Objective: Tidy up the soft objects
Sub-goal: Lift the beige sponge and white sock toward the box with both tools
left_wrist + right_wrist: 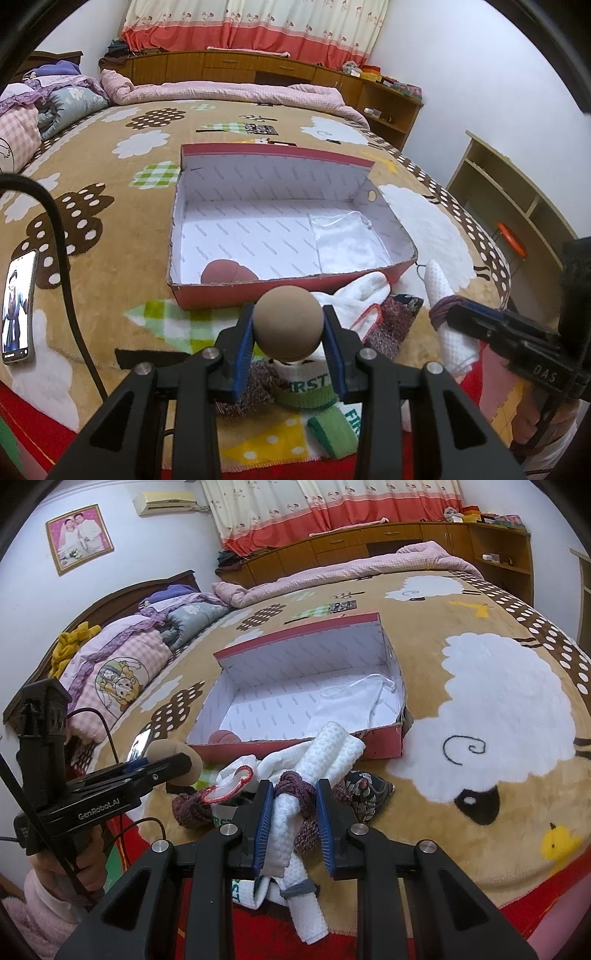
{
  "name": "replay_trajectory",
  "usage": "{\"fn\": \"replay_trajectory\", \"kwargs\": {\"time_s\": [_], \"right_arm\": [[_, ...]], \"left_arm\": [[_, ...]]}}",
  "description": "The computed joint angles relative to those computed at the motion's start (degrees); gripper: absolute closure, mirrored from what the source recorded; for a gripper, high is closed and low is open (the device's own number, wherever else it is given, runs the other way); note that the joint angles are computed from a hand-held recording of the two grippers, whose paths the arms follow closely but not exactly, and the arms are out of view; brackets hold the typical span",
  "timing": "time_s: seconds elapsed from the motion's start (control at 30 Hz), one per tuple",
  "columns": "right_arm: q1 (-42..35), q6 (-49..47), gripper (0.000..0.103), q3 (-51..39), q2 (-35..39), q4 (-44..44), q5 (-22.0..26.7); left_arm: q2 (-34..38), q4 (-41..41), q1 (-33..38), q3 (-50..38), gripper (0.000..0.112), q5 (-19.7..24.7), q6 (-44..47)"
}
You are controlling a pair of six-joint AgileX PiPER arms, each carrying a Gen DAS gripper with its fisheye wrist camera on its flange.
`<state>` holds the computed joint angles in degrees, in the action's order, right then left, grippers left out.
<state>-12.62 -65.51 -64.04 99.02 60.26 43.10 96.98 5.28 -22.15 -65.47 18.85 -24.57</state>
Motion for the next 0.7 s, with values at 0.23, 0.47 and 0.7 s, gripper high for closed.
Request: {"fn": "replay_trajectory", "kwargs": {"time_s": [0.23,0.47,0.7], "right_arm": [[0.4,0.6,0.079,-2.2,0.9,-0.3,0.1],[1.0,1.4,0.079,-4.9,2.2,-1.0,-0.1],[1.8,2.6,0.079,-8.0,3.3,-1.7,-0.3]], "left_arm": [[1.8,-0.8,1.1,-2.7,0.076,0.7,1.7],[3.7,1.1,1.7,-6.4,0.076,2.0,1.3],[7.3,0.0,2.2,-12.1,0.076,3.5,3.1]]}}
